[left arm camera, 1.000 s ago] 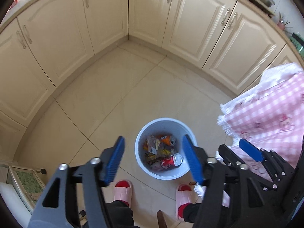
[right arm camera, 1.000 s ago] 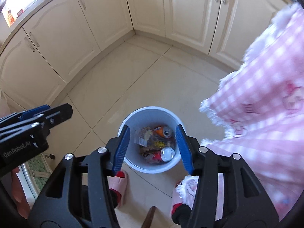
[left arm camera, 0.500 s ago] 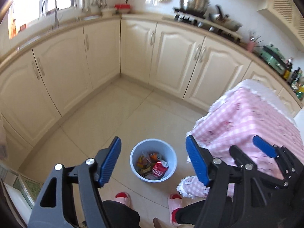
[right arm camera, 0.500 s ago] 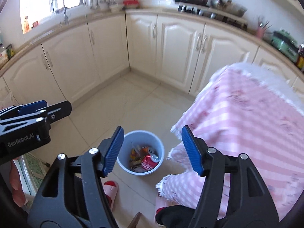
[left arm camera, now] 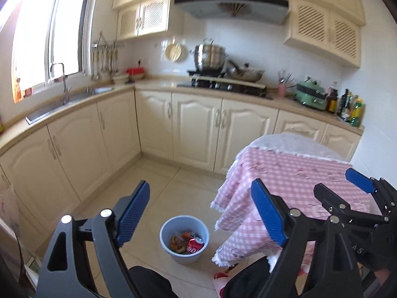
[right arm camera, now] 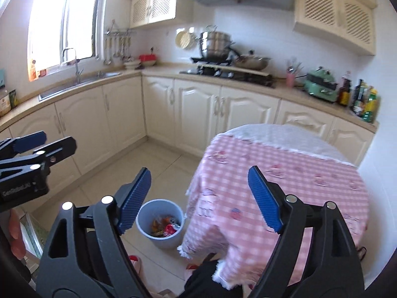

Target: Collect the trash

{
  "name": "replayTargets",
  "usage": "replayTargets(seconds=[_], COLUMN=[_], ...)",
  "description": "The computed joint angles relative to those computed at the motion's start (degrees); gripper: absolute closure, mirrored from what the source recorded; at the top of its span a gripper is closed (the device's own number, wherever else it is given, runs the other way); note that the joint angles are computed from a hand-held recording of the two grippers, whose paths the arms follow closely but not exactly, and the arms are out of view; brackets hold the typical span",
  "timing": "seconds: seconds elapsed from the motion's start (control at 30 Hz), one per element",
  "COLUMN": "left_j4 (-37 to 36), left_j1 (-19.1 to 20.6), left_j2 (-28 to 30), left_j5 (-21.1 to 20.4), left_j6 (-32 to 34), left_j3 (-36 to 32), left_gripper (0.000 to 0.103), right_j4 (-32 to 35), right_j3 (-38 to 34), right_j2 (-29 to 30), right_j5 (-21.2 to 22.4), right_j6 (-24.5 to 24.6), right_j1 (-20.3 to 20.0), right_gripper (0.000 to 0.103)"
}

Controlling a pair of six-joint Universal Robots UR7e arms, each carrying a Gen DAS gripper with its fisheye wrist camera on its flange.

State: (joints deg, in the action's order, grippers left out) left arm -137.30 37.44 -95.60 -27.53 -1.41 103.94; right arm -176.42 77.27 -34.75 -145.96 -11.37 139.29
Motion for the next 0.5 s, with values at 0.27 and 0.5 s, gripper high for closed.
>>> replayTargets(seconds=[0.27,0.5], left_j4=[-1.8,-3.1], left_j1=[-10.0,-15.1], left_j2=[-4.1,-4.9], left_j5=[1.8,4.6], left_j6=[0.1,1.4], left_j3=[4.1,6.2], left_gripper=[0.021,0.021], right_j4=[-13.0,-24.2], right_j3=[4.8,4.9], right_j2=[-3.4,-3.7], right_j5=[-6.8,-9.3], right_j6=[-7.7,-16.5], right_j1=[4.4,6.8], right_gripper=[0.019,0.017])
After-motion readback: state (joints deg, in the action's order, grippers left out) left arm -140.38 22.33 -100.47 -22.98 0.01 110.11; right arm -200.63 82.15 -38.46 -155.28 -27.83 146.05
